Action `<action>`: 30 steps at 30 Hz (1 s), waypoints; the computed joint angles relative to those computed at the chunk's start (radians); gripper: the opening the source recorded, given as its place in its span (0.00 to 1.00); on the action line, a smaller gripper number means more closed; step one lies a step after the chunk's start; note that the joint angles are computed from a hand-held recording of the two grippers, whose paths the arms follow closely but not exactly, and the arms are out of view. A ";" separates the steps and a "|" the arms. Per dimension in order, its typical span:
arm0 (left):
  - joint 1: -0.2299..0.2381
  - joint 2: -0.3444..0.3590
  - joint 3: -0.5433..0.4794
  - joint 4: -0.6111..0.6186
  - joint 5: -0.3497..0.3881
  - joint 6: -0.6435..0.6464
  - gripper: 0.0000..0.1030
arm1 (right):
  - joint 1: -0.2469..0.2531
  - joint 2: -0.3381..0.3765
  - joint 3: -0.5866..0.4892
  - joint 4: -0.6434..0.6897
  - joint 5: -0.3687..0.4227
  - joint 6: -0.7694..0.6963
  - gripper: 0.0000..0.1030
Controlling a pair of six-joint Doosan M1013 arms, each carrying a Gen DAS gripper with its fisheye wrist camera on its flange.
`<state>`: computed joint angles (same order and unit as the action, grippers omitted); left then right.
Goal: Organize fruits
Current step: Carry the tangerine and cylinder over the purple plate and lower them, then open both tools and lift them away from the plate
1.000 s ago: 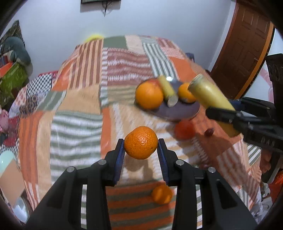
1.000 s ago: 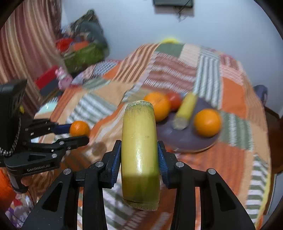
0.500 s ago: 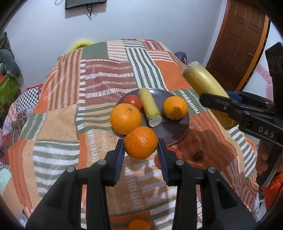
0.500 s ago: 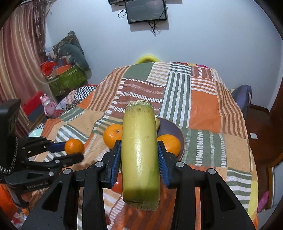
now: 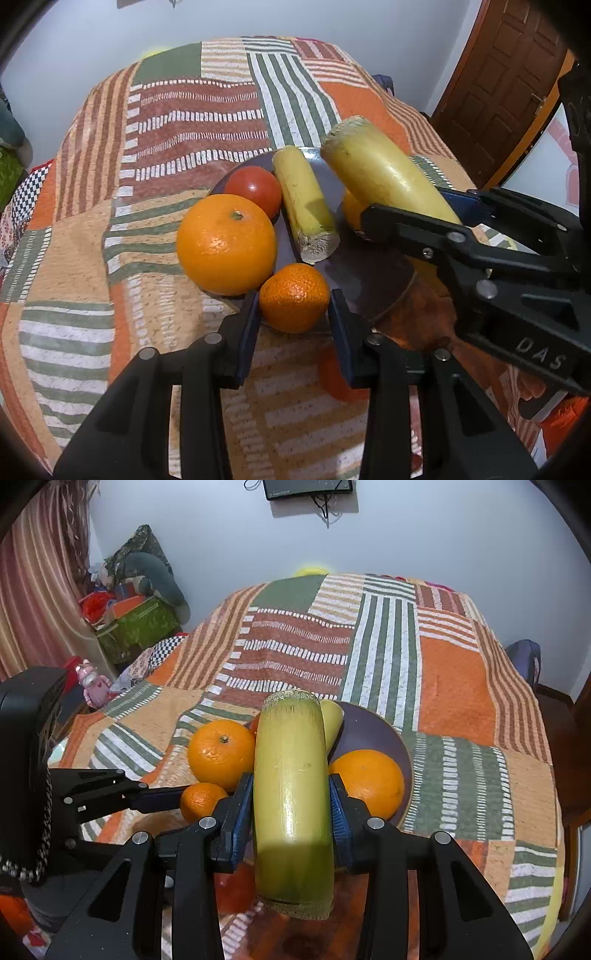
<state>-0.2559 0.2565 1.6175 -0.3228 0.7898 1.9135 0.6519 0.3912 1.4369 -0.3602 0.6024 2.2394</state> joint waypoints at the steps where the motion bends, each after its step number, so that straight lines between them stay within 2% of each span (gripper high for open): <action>1: 0.000 0.005 -0.005 0.000 0.005 -0.001 0.36 | -0.002 0.003 -0.003 0.004 0.001 -0.007 0.35; 9: -0.008 0.020 -0.015 0.008 0.012 -0.014 0.37 | -0.017 0.029 -0.031 0.042 0.014 -0.058 0.35; 14: -0.008 0.030 -0.022 0.003 0.027 -0.025 0.46 | -0.016 0.037 -0.037 0.059 0.031 -0.090 0.36; 17: -0.007 0.028 -0.020 0.004 0.027 -0.035 0.48 | -0.008 0.032 -0.035 0.007 0.032 -0.052 0.37; 23: -0.003 -0.005 0.000 0.016 -0.008 -0.040 0.49 | -0.008 0.002 -0.012 -0.006 0.014 -0.017 0.38; 30: 0.017 -0.064 0.030 0.014 -0.035 -0.030 0.49 | 0.018 -0.047 0.024 -0.079 0.015 0.052 0.40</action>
